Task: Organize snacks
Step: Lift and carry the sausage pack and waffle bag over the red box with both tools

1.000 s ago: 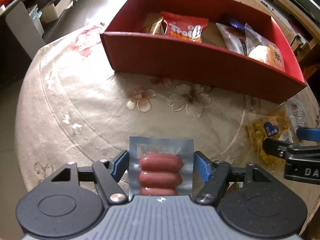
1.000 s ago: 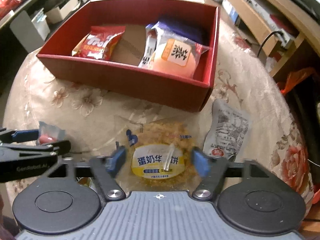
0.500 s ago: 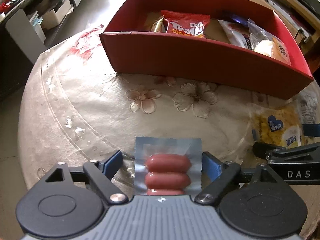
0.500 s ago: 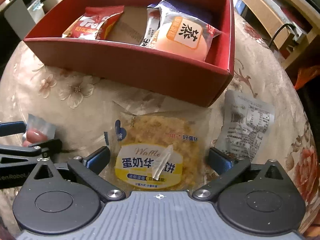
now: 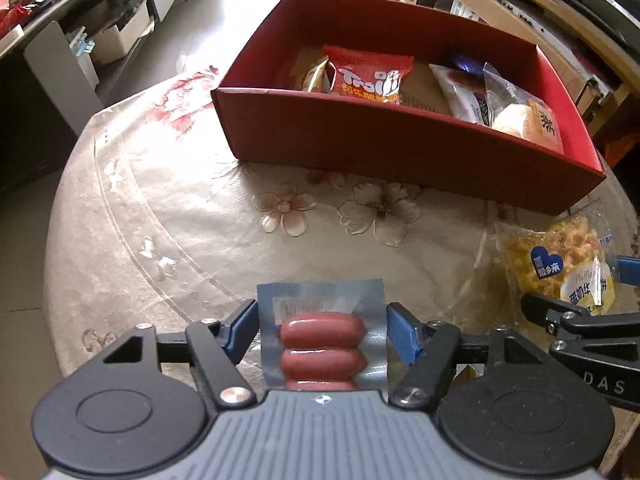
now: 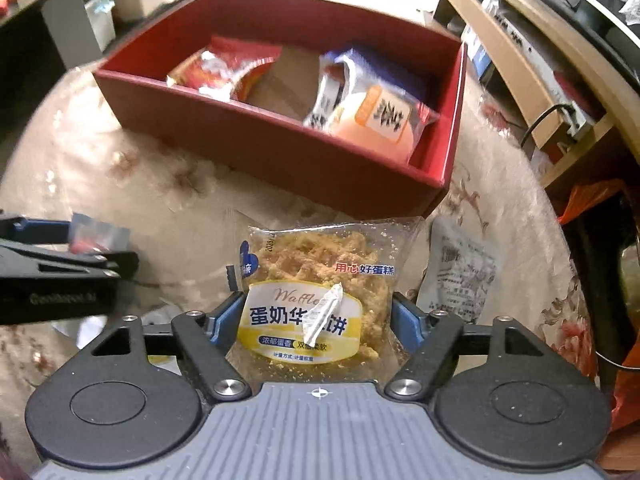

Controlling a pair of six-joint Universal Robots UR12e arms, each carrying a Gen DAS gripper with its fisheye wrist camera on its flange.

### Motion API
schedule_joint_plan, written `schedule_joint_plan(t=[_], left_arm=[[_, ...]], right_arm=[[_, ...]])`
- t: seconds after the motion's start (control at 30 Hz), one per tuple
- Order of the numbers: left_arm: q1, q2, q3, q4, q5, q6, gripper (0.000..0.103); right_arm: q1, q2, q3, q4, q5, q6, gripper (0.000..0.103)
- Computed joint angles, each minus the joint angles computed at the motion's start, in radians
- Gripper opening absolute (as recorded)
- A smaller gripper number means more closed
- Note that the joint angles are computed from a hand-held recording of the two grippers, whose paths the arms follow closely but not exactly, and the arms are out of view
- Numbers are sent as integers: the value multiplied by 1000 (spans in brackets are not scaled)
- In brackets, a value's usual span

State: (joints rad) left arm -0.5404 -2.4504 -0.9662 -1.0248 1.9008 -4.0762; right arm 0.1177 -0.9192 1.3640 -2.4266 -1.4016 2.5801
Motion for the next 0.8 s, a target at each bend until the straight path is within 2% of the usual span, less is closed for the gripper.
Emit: schedule_joint_plan(t=[0.13,0.3,0.8], left_arm=[[0,14,-28,41,-14,-15,69],[-9,11,-15,48,21,-1,69],[-19,8,11,76,82,20,67]], right_arm=[[-1,-9,16,-24,-7,3,80],[-9,-24,32,-62,26,22,80],[-11,-29,35,-131,45,41,80]])
